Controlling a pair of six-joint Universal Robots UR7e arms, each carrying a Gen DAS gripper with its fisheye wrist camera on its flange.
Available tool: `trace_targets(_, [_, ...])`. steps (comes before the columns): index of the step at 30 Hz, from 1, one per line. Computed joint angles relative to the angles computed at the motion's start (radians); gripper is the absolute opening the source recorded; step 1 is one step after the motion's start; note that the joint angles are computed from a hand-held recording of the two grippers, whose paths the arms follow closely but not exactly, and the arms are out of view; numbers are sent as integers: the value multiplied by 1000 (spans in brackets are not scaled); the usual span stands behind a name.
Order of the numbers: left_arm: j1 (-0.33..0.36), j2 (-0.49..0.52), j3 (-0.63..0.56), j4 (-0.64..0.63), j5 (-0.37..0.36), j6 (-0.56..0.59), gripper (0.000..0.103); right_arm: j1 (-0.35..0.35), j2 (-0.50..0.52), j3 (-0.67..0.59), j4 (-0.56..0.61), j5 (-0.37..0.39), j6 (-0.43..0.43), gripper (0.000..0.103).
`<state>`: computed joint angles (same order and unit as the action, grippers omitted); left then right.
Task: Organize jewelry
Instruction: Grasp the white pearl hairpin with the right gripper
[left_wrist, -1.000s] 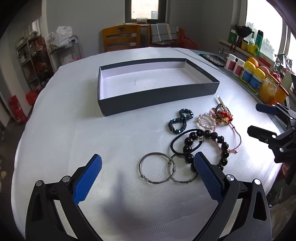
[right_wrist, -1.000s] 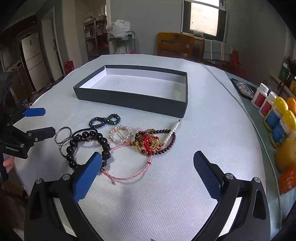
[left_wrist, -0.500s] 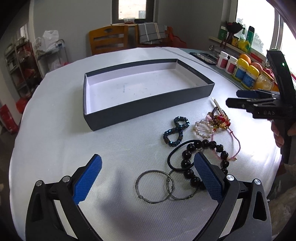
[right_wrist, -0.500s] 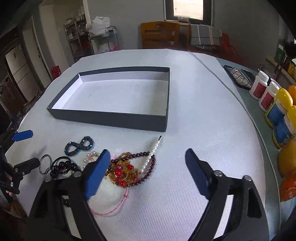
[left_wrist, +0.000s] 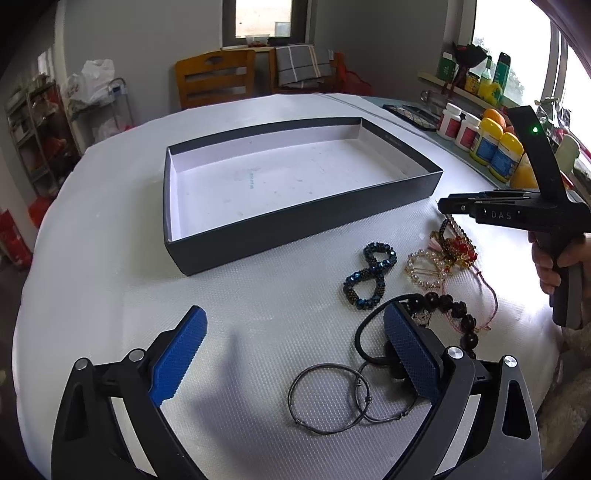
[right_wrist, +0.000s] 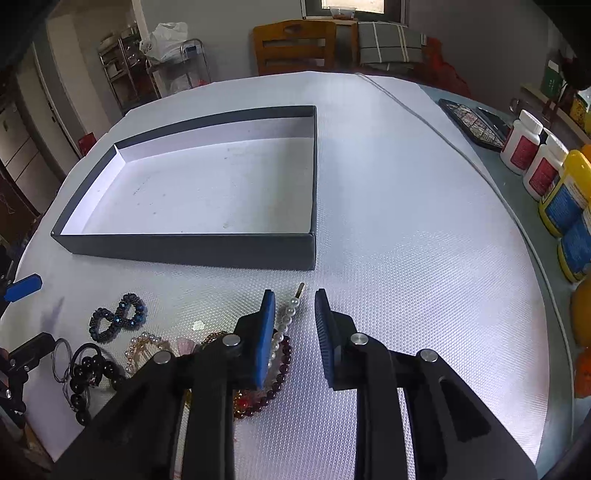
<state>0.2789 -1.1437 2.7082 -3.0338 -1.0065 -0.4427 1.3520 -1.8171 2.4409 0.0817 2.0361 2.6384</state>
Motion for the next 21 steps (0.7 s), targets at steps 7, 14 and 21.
trace_targets(7, [21,7,-10,-7,-8,12,99,15,34,-1,-31,18,-4,5])
trace_targets(14, [36,-21,3,-10,-40,49,98,39,-96,34,-21,-30,-22,5])
trace_targets(21, [1,-87,44,-5,-114,129,97,97,-196,37,56,-55,-7,5])
